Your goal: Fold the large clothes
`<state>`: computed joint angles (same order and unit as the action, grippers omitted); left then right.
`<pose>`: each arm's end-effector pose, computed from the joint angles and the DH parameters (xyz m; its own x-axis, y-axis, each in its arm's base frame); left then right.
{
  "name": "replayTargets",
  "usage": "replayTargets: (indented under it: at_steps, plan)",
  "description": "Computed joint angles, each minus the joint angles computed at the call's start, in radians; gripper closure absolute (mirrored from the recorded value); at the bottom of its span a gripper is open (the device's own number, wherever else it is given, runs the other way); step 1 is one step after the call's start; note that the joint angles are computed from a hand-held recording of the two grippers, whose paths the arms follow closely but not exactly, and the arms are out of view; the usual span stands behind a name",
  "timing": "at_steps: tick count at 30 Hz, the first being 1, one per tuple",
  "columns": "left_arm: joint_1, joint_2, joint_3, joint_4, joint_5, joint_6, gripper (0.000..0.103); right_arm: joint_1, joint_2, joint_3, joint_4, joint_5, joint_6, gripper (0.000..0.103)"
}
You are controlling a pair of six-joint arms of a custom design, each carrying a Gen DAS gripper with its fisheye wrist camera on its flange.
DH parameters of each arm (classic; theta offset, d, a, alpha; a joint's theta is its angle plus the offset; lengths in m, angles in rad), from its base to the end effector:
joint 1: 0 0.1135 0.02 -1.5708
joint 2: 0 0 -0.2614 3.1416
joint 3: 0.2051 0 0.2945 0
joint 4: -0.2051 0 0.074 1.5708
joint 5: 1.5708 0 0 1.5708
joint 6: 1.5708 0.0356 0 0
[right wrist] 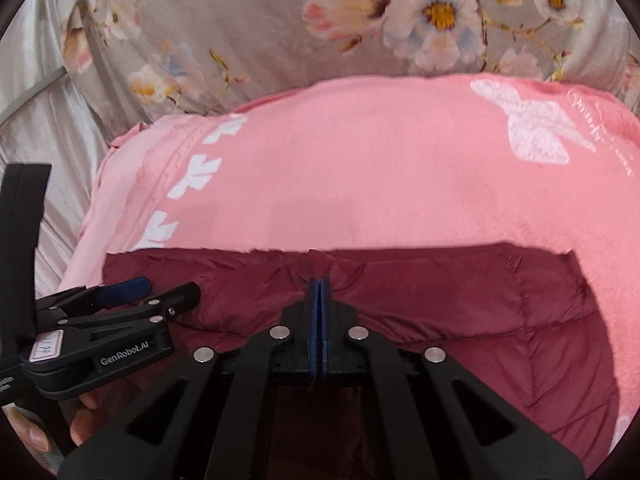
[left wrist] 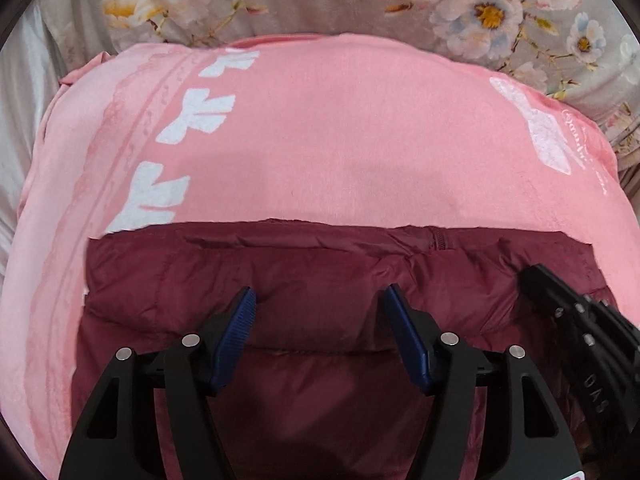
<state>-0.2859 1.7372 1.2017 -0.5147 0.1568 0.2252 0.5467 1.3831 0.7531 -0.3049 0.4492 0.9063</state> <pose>0.3785 -0.1171 0.1810 -0.7324 0.4452 -0.5151 0.5300 0.8477 -0.0210 0.2665 0.1441 0.1636 -0.6190 0.4534 -0.6413 0.3881 0.8865 0.2521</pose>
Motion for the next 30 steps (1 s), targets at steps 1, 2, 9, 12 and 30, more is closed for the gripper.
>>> replayTargets:
  at_steps: [1, 2, 9, 12, 30]
  plan:
    - [-0.008, 0.024, 0.004, 0.016, -0.016, -0.006, 0.038, -0.007, 0.019, -0.002, 0.012, -0.009, 0.0, 0.103]
    - [-0.014, 0.033, -0.004, 0.04, -0.027, -0.01, 0.036, -0.012, 0.04, -0.005, 0.027, -0.015, 0.002, 0.103]
    - [-0.044, 0.055, -0.084, 0.218, -0.083, -0.026, 0.03, -0.036, 0.117, -0.026, 0.121, -0.039, 0.003, 0.103]
    - [-0.054, 0.06, -0.113, 0.284, -0.099, -0.033, 0.028, -0.027, 0.148, -0.012, 0.124, -0.013, -0.006, 0.103]
    - [-0.073, 0.061, -0.136, 0.343, -0.14, -0.026, 0.025, -0.032, 0.088, -0.054, 0.141, -0.023, 0.03, 0.103]
